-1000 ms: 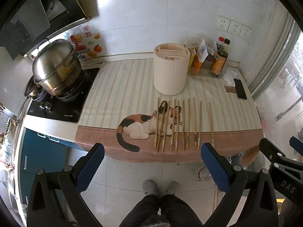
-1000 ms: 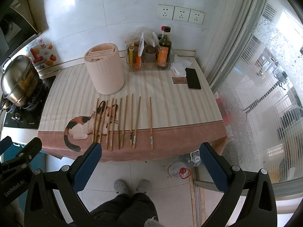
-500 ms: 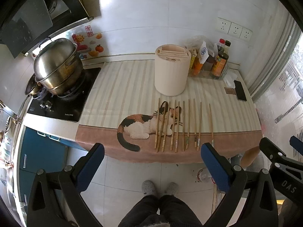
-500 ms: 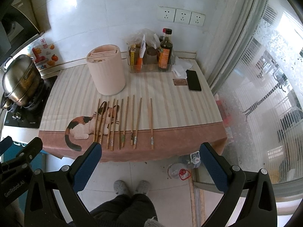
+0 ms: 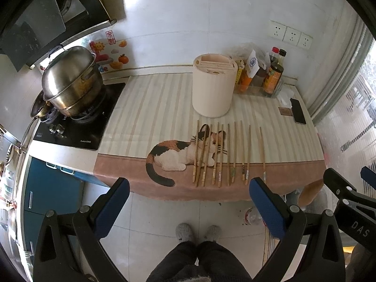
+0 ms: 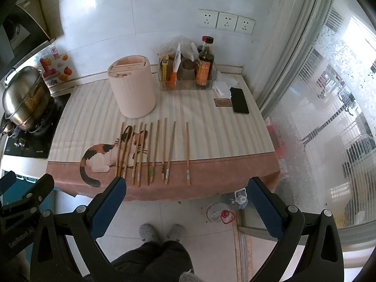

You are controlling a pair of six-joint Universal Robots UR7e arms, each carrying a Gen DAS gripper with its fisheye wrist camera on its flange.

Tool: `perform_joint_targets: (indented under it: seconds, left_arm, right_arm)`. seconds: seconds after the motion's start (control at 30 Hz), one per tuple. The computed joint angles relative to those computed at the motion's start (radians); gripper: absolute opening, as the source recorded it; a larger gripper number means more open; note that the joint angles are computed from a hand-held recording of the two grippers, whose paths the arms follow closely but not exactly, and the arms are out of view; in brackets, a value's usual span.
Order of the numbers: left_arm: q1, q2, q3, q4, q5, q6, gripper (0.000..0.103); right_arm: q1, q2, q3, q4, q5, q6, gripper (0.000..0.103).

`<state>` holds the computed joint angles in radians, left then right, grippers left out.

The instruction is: Organize utensils

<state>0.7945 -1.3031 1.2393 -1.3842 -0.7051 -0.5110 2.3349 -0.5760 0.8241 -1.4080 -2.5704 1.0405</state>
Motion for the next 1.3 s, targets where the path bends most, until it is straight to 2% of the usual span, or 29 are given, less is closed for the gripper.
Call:
perform_joint_targets:
  seconds: [0.77,0.87,0.9,1.0,1.07,1.17,1.23,1.3]
  left_arm:
    - [0.010,-0.011,0.007,-0.022,0.003,0.024,0.103]
    - [0.016,-0.003,0.015,-0.053,0.004,0.038,0.103]
    - [0.019,-0.004,0.031,-0.100,0.010,0.059,0.103]
    - [0.032,0.006,0.074,-0.249,0.037,0.133,0.103]
    - [0.044,0.018,0.106,-0.379,0.062,0.205,0.103]
    - [0.065,0.046,0.119,-0.468,0.098,0.237,0.103]
    - [0.091,0.082,0.118,-0.532,0.129,0.260,0.103]
    - [0.116,0.112,0.114,-0.557,0.148,0.271,0.103]
  right_arm:
    - [0.004,0.019,-0.027,-0.004,-0.007,-0.006,0.103]
    - [0.001,0.019,-0.022,-0.025,-0.005,-0.011,0.103]
    - [-0.001,0.015,-0.014,-0.041,-0.006,-0.016,0.103]
    - [-0.012,-0.012,0.052,-0.149,-0.009,-0.061,0.103]
    - [-0.028,-0.050,0.145,-0.320,-0.017,-0.133,0.103]
    - [-0.055,-0.085,0.251,-0.540,-0.038,-0.255,0.103]
    - [-0.074,-0.089,0.285,-0.608,-0.076,-0.293,0.103]
    - [-0.097,-0.091,0.301,-0.627,-0.095,-0.308,0.103]
